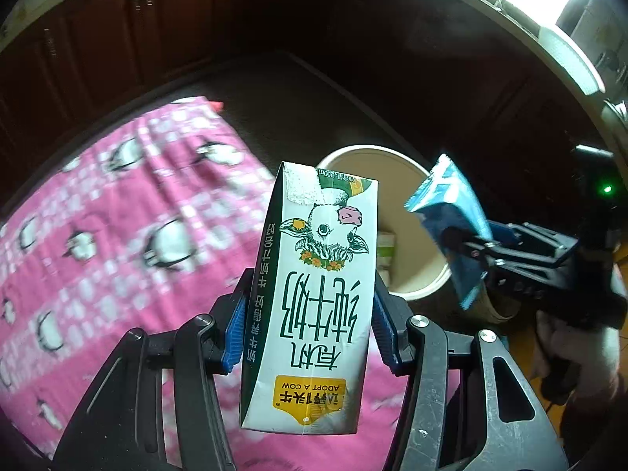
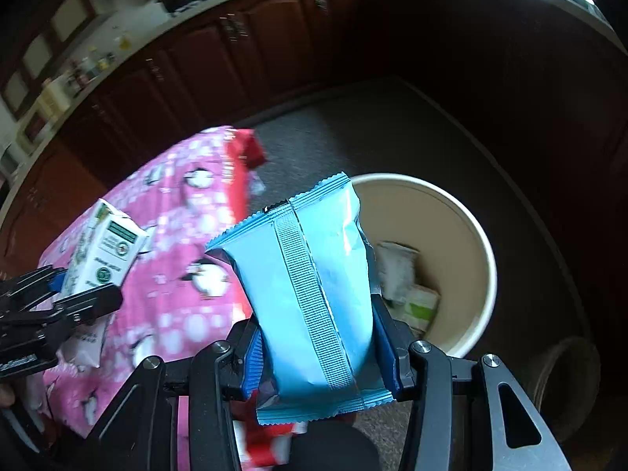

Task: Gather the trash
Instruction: 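Carry both items over the white bucket and open both tools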

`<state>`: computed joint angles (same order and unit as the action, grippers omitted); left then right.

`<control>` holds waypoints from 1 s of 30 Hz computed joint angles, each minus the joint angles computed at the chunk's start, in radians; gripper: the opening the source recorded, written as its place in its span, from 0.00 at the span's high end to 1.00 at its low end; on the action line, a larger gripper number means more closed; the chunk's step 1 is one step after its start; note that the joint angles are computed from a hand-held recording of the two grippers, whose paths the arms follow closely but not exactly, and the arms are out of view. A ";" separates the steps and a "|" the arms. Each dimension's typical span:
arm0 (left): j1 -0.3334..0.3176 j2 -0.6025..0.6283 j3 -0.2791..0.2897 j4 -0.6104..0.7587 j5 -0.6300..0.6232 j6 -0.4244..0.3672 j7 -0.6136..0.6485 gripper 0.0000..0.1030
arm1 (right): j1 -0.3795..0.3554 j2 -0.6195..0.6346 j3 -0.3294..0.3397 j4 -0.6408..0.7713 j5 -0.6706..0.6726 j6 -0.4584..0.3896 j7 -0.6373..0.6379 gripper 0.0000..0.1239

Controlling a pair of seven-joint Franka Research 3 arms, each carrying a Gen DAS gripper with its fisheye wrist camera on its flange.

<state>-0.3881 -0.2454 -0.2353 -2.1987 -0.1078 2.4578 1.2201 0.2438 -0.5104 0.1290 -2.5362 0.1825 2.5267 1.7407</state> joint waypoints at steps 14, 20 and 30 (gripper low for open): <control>0.008 0.231 -0.044 0.161 -0.039 0.057 0.006 0.49 | -0.071 0.100 -0.014 0.009 -0.058 0.018 0.095 0.63; 0.015 0.259 -0.057 0.162 -0.069 0.102 0.008 0.48 | -0.084 0.122 -0.019 0.006 -0.079 0.038 0.125 0.55; 0.016 0.240 -0.063 0.132 -0.142 0.173 0.053 0.33 | -0.076 0.077 -0.026 -0.032 -0.056 0.068 0.130 0.47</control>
